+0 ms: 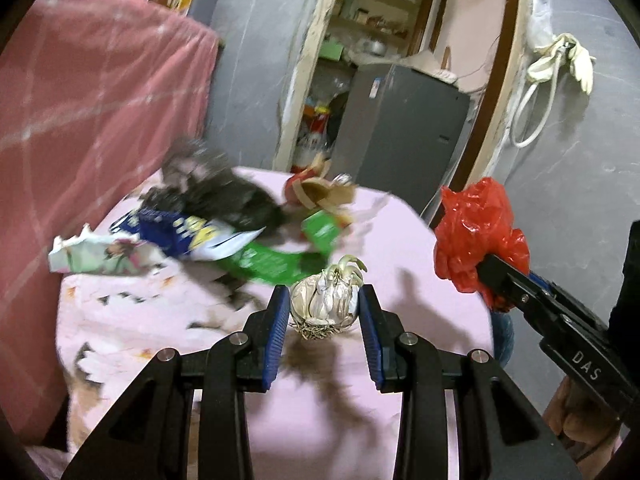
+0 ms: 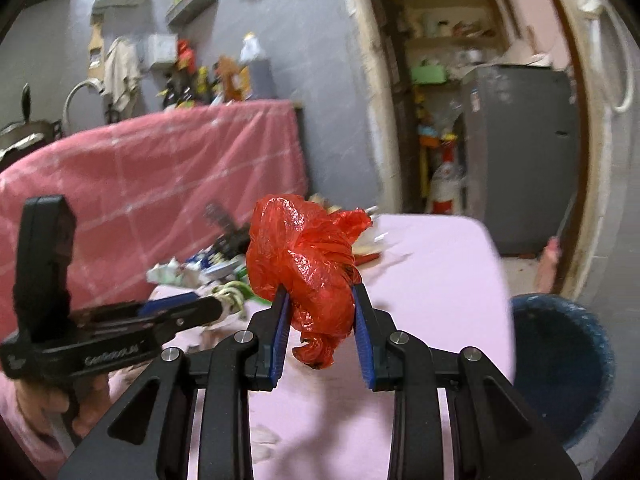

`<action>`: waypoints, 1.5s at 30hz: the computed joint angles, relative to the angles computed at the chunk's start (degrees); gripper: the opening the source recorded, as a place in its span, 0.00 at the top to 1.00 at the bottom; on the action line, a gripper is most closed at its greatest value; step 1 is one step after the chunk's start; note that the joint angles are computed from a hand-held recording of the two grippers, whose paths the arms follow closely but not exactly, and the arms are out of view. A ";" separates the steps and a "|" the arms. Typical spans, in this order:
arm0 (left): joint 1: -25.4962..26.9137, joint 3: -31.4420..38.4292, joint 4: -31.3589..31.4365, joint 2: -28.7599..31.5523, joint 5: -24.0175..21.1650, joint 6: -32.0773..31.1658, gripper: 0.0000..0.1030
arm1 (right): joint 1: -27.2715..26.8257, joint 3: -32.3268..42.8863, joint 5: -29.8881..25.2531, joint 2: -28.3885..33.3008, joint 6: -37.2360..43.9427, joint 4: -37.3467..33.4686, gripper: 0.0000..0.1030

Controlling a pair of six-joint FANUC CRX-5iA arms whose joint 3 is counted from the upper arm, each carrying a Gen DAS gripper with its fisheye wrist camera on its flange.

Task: Collect trash
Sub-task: 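Carry the bag and garlic over the bin and open both tools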

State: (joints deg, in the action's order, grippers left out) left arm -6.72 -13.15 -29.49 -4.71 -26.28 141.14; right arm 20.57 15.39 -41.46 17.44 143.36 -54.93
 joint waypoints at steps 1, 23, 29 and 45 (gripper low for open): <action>-1.68 1.58 -3.60 0.84 -0.68 3.93 0.71 | -0.60 -0.64 1.67 -0.45 0.21 -0.54 0.74; -14.19 28.17 -17.85 23.54 -3.38 15.71 0.71 | -7.97 -1.25 21.24 3.06 -14.80 7.77 0.73; -12.12 32.08 -6.85 28.61 -3.06 5.91 0.70 | -8.59 1.41 20.74 6.14 -20.40 12.01 0.73; -7.11 34.39 15.44 34.90 -4.72 -13.86 0.70 | -8.42 7.41 12.93 12.56 -33.71 22.65 0.68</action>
